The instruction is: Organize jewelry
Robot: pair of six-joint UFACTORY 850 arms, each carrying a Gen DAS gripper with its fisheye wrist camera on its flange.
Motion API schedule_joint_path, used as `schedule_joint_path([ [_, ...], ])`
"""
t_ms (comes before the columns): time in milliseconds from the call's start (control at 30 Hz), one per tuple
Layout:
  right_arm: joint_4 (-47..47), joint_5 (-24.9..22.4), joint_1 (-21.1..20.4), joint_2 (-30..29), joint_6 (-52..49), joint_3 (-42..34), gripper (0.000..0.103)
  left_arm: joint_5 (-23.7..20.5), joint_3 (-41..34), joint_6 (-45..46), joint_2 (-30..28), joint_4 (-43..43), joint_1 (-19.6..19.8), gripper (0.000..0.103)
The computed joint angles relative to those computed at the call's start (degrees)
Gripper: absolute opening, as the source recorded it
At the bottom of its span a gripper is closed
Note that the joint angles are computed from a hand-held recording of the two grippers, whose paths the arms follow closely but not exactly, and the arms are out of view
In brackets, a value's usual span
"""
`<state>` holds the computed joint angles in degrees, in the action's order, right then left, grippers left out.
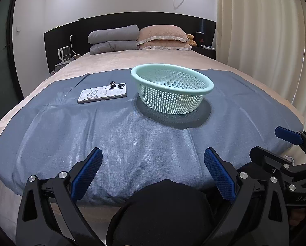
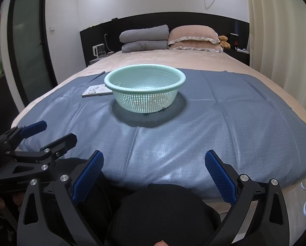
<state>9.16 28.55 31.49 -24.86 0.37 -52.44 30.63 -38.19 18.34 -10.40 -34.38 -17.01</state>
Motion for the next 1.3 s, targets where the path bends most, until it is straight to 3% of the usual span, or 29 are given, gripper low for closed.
schedule_joint_path([
  [767,-2.11,-1.73,-0.78,-0.44,1.20,-0.81,0.095,-3.32,-0.28,-5.31,-0.62,6.05,1.53,0.097],
  [1300,-2.80,-2.08,-0.92,-0.73,1.56,-1.10,0.095,-3.38,-0.29,-4.63,-0.73,4.88,1.69,0.097],
])
